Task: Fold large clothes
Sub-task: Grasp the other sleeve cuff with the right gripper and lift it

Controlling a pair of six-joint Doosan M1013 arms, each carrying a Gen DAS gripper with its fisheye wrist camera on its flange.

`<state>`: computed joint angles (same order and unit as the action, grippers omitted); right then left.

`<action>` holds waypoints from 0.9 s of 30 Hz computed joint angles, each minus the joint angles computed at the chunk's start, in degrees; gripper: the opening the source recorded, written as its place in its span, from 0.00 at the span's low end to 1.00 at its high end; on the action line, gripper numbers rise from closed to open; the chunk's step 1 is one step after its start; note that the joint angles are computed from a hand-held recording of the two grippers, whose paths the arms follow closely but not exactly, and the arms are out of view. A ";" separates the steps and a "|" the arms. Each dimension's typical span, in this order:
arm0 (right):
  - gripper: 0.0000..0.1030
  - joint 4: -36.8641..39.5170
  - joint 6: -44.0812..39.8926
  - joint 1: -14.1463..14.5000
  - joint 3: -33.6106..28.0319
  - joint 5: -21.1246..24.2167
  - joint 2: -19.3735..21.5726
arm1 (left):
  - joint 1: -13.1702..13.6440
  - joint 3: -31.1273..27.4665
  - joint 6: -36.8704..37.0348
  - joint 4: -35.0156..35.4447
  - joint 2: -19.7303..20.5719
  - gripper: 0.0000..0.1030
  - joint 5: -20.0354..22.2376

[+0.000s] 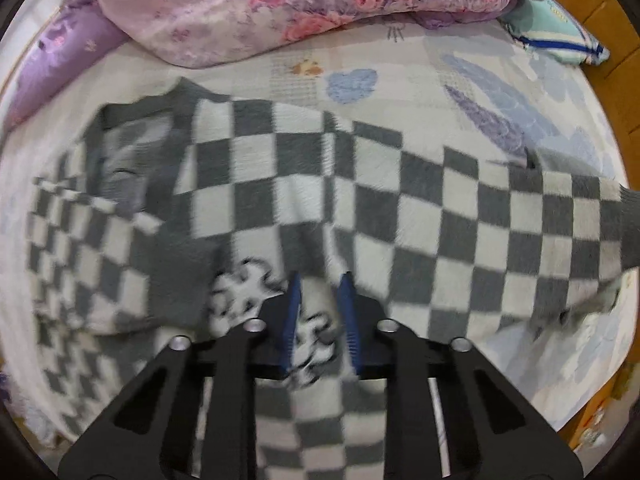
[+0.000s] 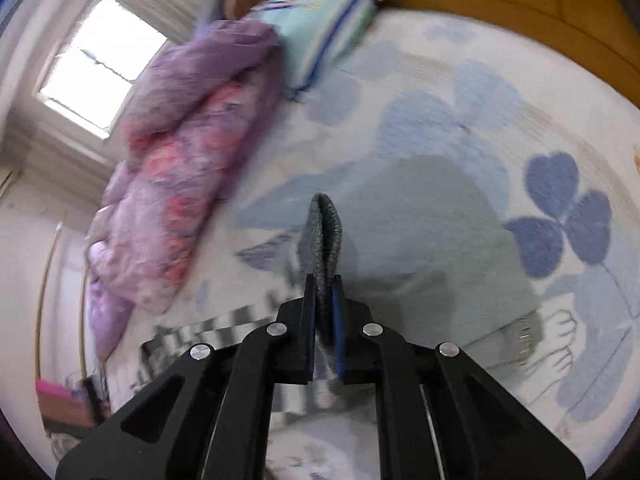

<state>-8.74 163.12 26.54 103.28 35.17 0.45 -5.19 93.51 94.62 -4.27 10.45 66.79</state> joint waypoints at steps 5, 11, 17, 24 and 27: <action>0.07 2.94 -3.19 0.90 -3.10 -7.39 0.19 | -0.95 1.82 -0.68 0.75 3.34 0.06 -0.97; 0.06 9.55 -14.15 1.96 -9.34 -12.70 2.20 | -0.72 4.58 0.55 0.00 3.10 0.06 -5.74; 0.07 21.98 -29.13 4.37 -16.94 -14.32 6.30 | 1.16 5.68 2.11 -5.14 3.01 0.06 -8.00; 0.07 22.55 -33.91 8.68 -27.73 -9.35 12.92 | 3.69 2.71 4.37 -9.20 4.24 0.06 -1.63; 0.07 19.01 -31.46 10.84 -32.29 -7.68 15.99 | 7.43 -0.41 8.47 -11.35 3.22 0.07 1.07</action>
